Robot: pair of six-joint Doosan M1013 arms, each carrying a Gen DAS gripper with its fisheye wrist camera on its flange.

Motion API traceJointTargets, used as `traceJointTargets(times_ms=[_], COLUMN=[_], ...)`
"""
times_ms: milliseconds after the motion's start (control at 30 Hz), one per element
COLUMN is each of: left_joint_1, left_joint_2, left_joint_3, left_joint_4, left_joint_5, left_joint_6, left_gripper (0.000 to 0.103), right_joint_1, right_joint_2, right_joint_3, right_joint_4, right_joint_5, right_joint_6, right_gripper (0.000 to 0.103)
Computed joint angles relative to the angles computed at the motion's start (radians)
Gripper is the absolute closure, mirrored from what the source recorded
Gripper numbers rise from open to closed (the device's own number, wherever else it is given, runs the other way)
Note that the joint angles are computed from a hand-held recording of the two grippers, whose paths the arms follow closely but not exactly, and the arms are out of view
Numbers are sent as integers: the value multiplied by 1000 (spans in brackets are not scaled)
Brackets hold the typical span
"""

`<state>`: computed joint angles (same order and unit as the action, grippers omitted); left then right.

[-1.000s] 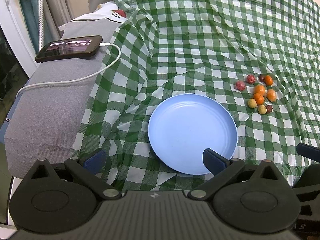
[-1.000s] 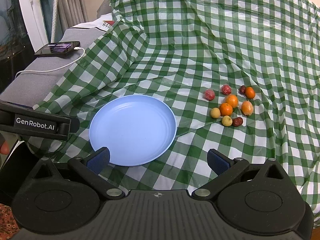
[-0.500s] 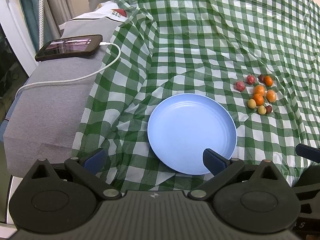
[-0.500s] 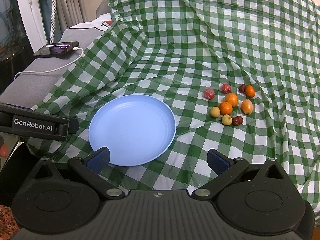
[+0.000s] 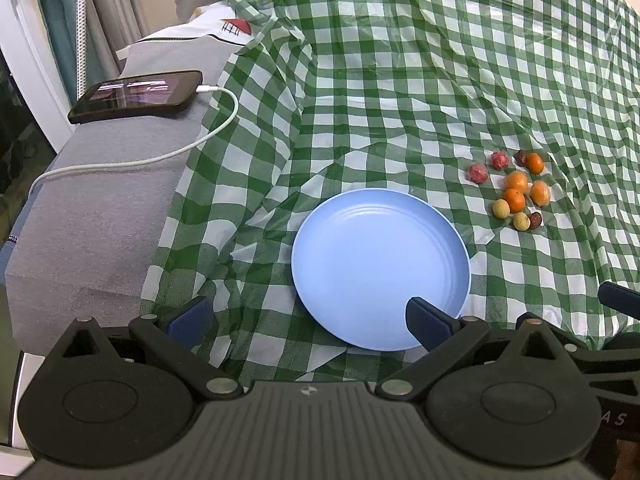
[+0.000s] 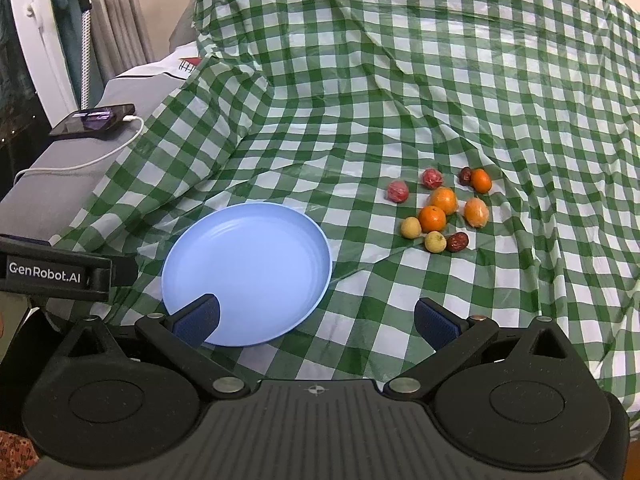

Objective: Organize fruits
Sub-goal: 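Move both tools toward the fruit cluster beside the plate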

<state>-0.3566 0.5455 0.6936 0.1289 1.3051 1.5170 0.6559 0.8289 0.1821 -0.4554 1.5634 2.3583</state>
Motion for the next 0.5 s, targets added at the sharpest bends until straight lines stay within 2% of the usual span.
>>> traceJointTargets(times_ms=[167, 300, 400, 500], left_joint_1=[-2, -6, -15, -29], left_joint_2=[4, 19, 48, 104], left_joint_3=[-8, -35, -87, -187], left_joint_4=[4, -3, -10, -35], left_joint_5=[-1, 6, 23, 61], left_joint_6=[2, 14, 35, 73], left_gripper=[0, 0, 0, 0], right_joint_1=[-1, -4, -16, -38], right_joint_2=[-19, -57, -90, -118], right_joint_3=[39, 122, 201, 281], right_joint_4=[-21, -81, -154, -208], right_joint_5=[-16, -48, -57, -59], right_joint_6=[20, 53, 98, 152], right_gripper=[0, 1, 0, 1])
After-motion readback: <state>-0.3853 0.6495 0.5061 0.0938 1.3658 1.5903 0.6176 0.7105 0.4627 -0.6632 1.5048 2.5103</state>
